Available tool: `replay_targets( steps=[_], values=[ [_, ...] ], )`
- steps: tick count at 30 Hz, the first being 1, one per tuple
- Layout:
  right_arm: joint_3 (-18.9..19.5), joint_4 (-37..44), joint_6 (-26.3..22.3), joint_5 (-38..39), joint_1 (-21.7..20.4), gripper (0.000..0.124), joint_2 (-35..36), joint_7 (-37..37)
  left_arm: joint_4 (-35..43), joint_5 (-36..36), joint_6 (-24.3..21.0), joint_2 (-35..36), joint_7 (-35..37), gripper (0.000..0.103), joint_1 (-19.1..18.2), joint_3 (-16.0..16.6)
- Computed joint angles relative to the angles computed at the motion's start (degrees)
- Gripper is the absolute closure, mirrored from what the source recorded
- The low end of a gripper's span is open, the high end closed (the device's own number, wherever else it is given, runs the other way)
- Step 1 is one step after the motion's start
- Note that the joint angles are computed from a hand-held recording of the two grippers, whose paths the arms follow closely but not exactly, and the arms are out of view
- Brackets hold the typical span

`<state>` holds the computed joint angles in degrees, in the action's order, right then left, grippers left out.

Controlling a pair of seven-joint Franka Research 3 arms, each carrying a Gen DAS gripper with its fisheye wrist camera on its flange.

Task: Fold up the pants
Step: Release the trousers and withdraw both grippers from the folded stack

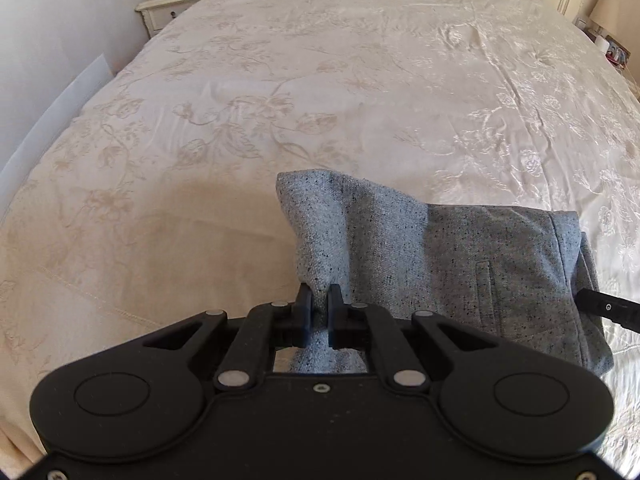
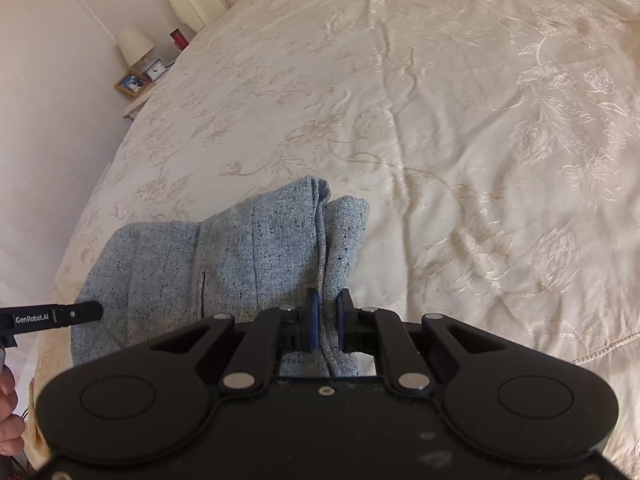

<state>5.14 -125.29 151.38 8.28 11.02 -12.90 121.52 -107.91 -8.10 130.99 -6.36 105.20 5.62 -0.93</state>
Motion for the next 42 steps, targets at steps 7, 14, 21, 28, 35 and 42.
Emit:
replay_targets(
  steps=[7,14,21,28,35,42],
  values=[
    [3.51,8.96,-0.13,-3.69,3.93,0.113,6.85,3.87,-0.08,-2.64,1.90,-0.09,8.42,0.103,4.20,4.29],
    [3.11,24.46,-14.26,-29.95,11.22,0.113,17.28,25.43,5.35,-5.96,-2.57,4.08,11.34,0.102,9.22,5.44],
    [1.41,25.95,-26.05,-40.87,15.37,0.108,15.30,37.11,3.11,-6.39,-4.74,2.71,14.44,0.095,10.55,4.50],
    [3.97,23.50,-25.39,-39.56,15.32,0.107,11.77,37.64,0.36,-6.52,-6.93,-1.08,14.40,0.091,9.00,4.45],
    [5.98,21.88,-23.84,-34.71,16.35,0.104,9.72,35.47,-5.00,-3.64,-5.97,-7.28,10.97,0.090,6.54,4.39],
    [7.13,19.08,-21.44,-31.15,16.04,0.101,6.42,31.44,-8.15,-1.18,-7.94,-11.95,5.45,0.089,4.32,4.68]
  ],
)
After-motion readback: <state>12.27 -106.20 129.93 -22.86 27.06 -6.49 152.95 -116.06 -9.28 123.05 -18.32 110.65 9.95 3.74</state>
